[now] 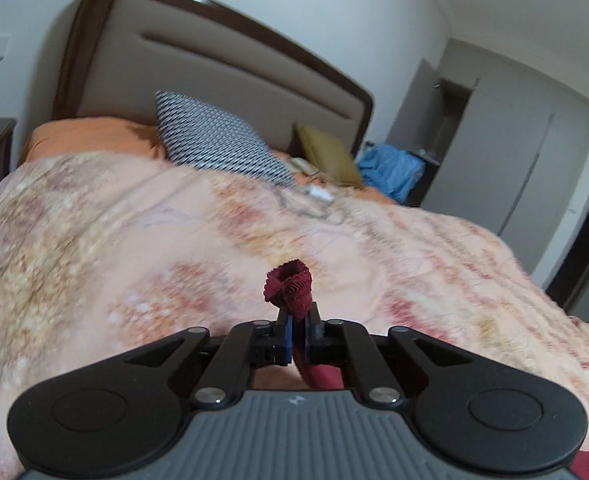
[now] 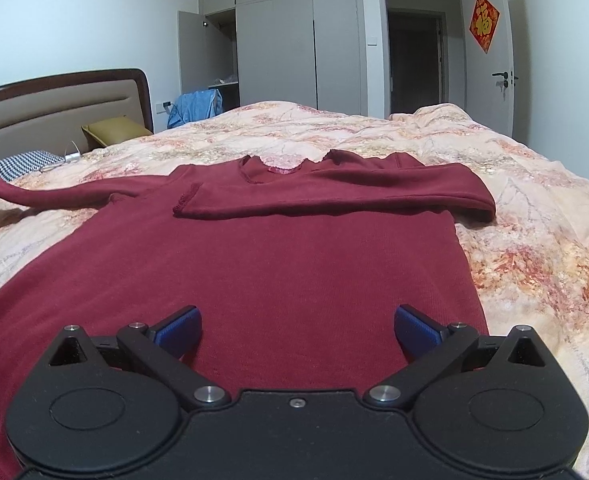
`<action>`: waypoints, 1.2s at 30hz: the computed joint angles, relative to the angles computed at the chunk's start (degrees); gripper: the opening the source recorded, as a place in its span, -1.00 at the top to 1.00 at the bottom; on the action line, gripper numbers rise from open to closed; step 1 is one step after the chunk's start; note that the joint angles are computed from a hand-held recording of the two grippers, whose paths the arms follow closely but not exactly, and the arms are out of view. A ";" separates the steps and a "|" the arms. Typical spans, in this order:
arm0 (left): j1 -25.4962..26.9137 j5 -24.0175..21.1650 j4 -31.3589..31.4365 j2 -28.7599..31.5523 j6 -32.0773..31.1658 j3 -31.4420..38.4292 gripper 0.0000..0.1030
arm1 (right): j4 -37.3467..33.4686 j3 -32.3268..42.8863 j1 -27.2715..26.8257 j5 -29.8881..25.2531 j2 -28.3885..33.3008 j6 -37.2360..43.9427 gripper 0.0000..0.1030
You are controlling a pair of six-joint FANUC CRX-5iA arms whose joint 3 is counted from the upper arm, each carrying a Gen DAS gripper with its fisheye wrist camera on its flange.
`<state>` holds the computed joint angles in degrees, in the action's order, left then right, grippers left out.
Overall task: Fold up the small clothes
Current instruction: 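Grasp the other sleeve cuff with the left tool and lay it across the body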
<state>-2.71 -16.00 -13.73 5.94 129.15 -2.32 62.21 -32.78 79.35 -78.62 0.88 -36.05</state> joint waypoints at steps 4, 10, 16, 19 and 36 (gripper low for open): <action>-2.39 1.71 3.31 -2.19 -7.86 0.48 0.89 | 1.40 -1.06 0.49 -0.23 -0.74 -2.17 -0.99; -8.78 2.14 16.65 -4.40 -27.20 1.65 0.89 | 3.98 -3.50 1.16 -0.05 -3.14 -4.66 -0.99; -18.29 -0.10 21.75 -2.94 -35.47 6.78 0.89 | 5.48 -5.93 3.99 -3.33 -6.72 -4.25 -0.99; -23.16 -0.79 23.73 -0.45 -37.45 9.44 0.89 | 3.73 -6.87 6.88 -7.26 -8.51 -4.05 -0.99; -36.62 -3.43 50.15 13.94 -61.10 4.51 0.88 | -12.18 -9.52 19.48 -22.86 -13.92 -13.75 -0.99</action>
